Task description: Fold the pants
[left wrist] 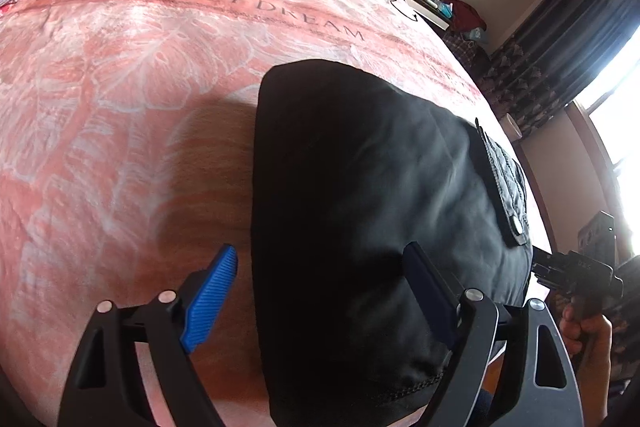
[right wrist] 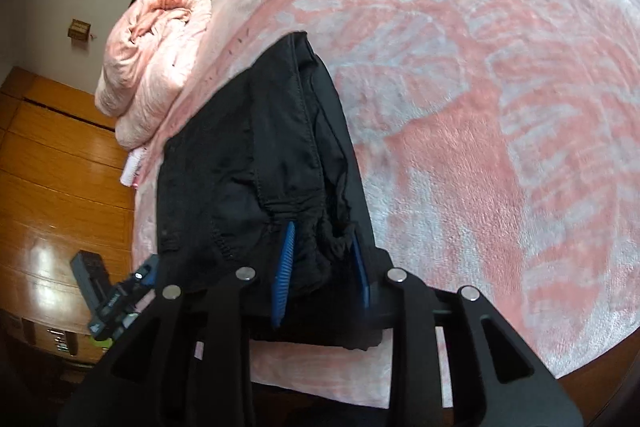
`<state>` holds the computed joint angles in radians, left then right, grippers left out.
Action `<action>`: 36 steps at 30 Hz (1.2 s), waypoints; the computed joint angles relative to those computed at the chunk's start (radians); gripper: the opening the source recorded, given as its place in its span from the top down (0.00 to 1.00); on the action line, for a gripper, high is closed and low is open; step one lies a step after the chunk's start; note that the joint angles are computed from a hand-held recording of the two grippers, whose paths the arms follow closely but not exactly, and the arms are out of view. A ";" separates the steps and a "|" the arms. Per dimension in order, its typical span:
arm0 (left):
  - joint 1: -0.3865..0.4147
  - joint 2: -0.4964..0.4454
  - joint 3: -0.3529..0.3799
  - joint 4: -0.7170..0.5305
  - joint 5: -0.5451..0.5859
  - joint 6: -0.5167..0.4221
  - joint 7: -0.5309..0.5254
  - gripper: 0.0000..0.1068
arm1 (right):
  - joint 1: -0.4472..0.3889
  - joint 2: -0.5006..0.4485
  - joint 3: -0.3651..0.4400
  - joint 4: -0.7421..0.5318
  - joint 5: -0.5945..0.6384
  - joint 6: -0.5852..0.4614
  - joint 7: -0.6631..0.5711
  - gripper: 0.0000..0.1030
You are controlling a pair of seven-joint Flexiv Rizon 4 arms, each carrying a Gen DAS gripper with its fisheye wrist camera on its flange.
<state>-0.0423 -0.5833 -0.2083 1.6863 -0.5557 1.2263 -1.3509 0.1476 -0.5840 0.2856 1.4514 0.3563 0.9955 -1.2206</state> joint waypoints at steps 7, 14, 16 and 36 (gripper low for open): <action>0.001 0.013 0.023 -0.007 0.014 -0.014 -0.005 0.15 | 0.087 0.066 -0.046 0.014 -0.184 0.077 0.048 0.49; 0.030 0.004 0.023 -0.045 0.013 -0.101 0.014 0.15 | 0.126 -0.095 -0.047 -0.163 -0.228 -0.125 -0.034 0.61; 0.051 -0.002 0.017 -0.060 -0.007 -0.143 0.031 0.12 | 0.105 -0.089 -0.034 -0.165 -0.204 -0.147 -0.048 0.67; 0.179 -0.234 -0.088 -0.280 -0.429 -0.637 0.216 0.07 | -0.190 -0.233 0.090 -0.382 0.395 -0.475 -0.275 0.02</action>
<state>0.1367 -0.8168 -0.2965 1.4064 -0.9847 0.5896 -1.1354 -0.0425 -0.8167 0.3759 1.0693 0.7508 0.5205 -1.4954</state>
